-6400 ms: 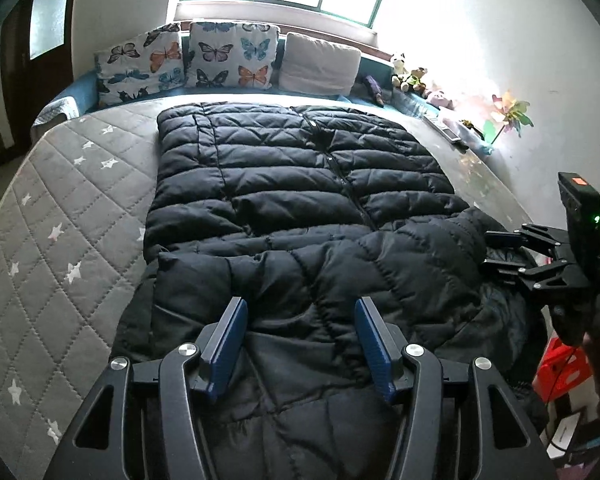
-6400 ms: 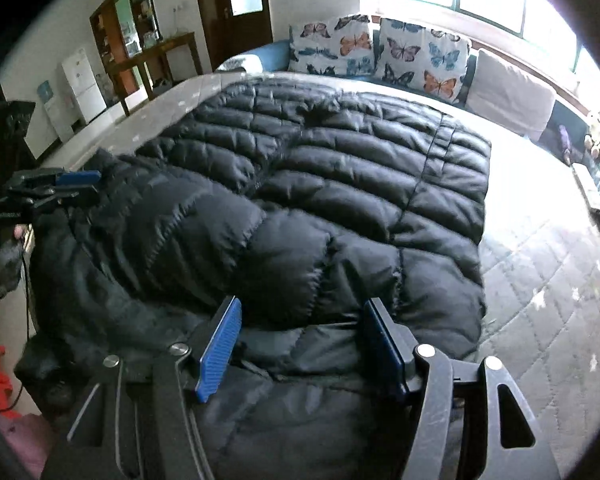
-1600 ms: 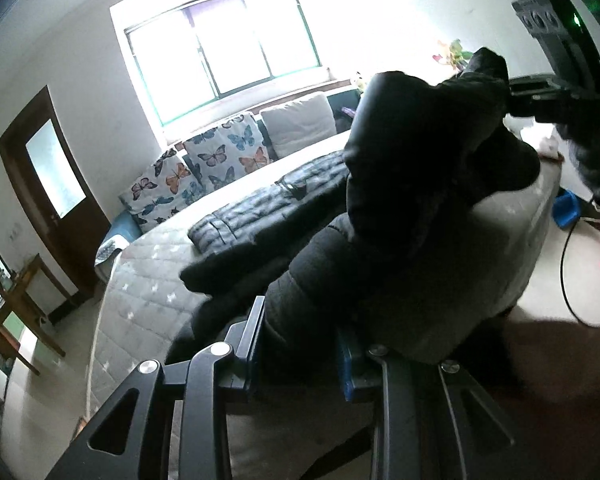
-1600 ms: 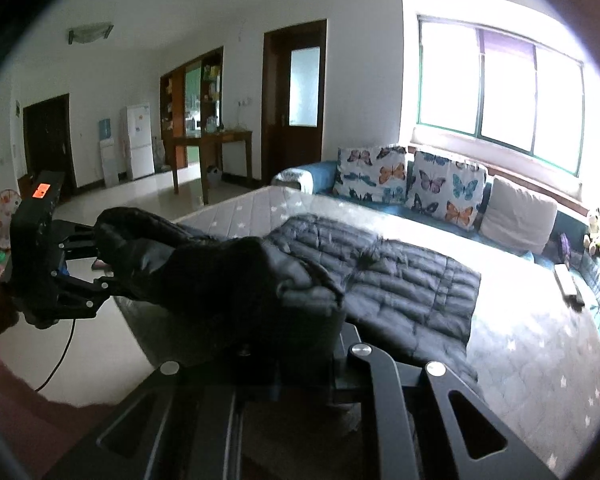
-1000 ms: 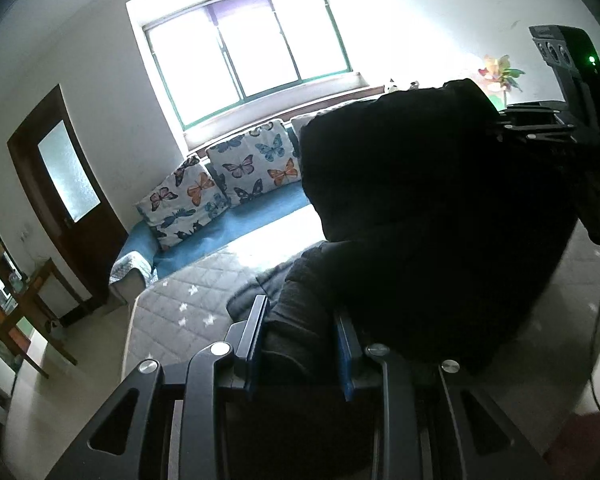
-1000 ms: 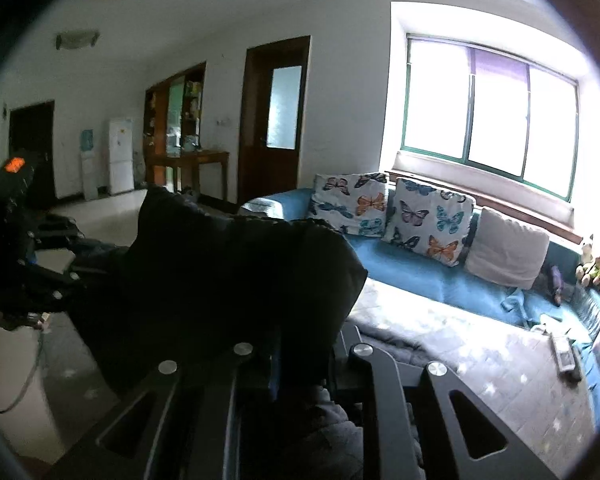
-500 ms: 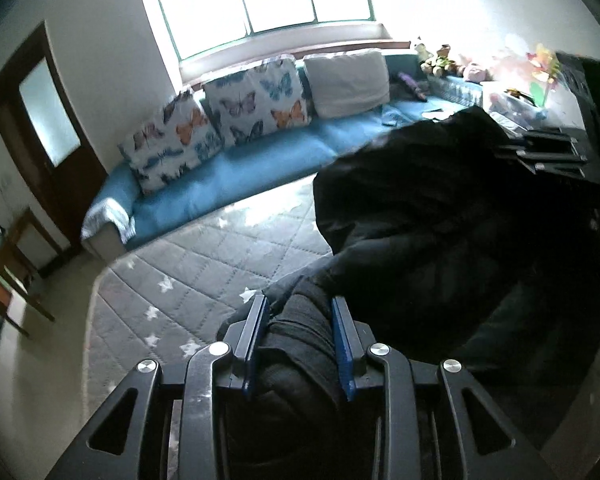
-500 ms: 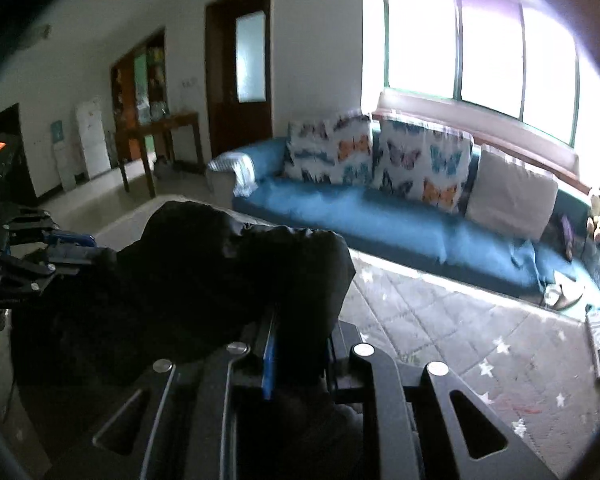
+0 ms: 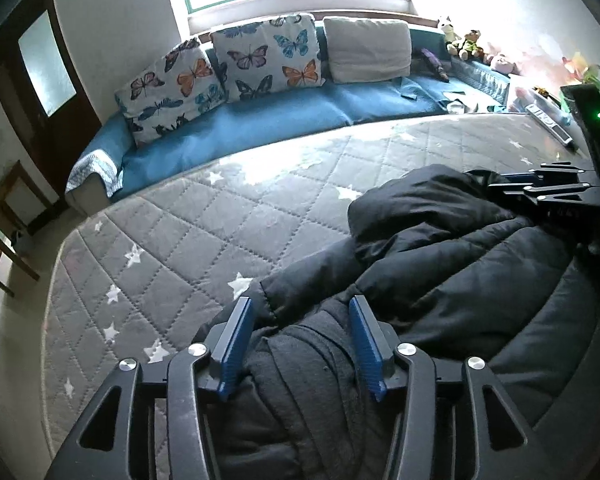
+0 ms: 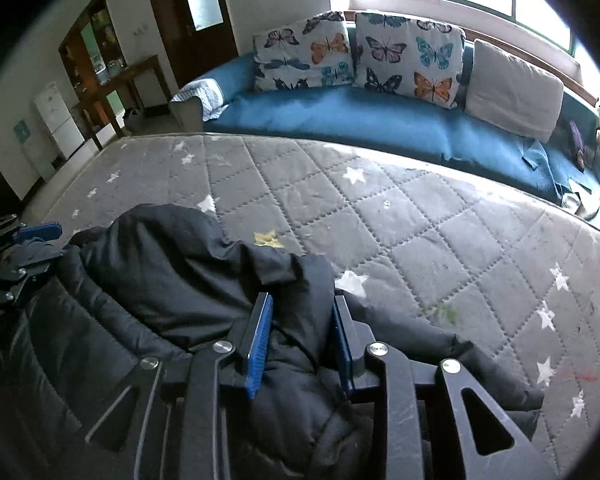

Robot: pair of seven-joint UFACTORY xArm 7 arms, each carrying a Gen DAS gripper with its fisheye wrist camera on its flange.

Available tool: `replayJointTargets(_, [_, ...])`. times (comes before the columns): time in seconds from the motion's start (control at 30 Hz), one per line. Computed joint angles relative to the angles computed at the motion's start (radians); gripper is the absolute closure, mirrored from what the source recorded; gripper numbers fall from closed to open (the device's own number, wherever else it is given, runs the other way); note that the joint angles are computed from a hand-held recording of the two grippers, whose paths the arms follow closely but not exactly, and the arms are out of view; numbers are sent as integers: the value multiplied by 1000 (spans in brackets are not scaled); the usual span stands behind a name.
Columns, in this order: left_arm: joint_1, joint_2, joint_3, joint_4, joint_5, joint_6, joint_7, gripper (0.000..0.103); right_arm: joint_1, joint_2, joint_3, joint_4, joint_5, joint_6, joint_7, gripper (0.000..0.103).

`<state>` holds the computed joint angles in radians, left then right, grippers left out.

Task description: Fold large clothes

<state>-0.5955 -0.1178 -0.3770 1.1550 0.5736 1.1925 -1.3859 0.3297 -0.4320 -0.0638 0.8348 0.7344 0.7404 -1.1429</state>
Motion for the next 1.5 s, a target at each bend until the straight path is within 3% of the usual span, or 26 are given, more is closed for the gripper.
replayJointTargets(0.2, [35, -29, 32, -110, -25, -133, -25, 40, -28, 59, -16, 67, 12, 99, 54, 66])
replayJointTargets(0.3, [59, -43, 42, -150, -53, -176, -27, 32, -46, 68, 7, 83, 6, 99, 70, 64])
replayJointTargets(0.57, [88, -100, 26, -180, -80, -185, -41, 29, -31, -79, -23, 45, 79, 52, -4, 61])
replayJointTargets(0.73, [96, -168, -38, -126, -41, -92, -103, 29, -1, -229, -64, -5, 20, 152, -54, 61])
replayJointTargets(1.0, [71, -194, -167, 21, -35, 36, -152, 29, 39, -381, -54, -104, -91, 270, -66, 61])
replayJointTargets(1.2, [1, -107, -203, 78, -11, 24, -215, 29, 63, -339, -4, -146, -99, 148, -39, 61])
replayJointTargets(1.5, [-67, -70, -123, 18, -37, -34, -244, 29, 68, -249, 11, -118, -142, 107, 50, 52])
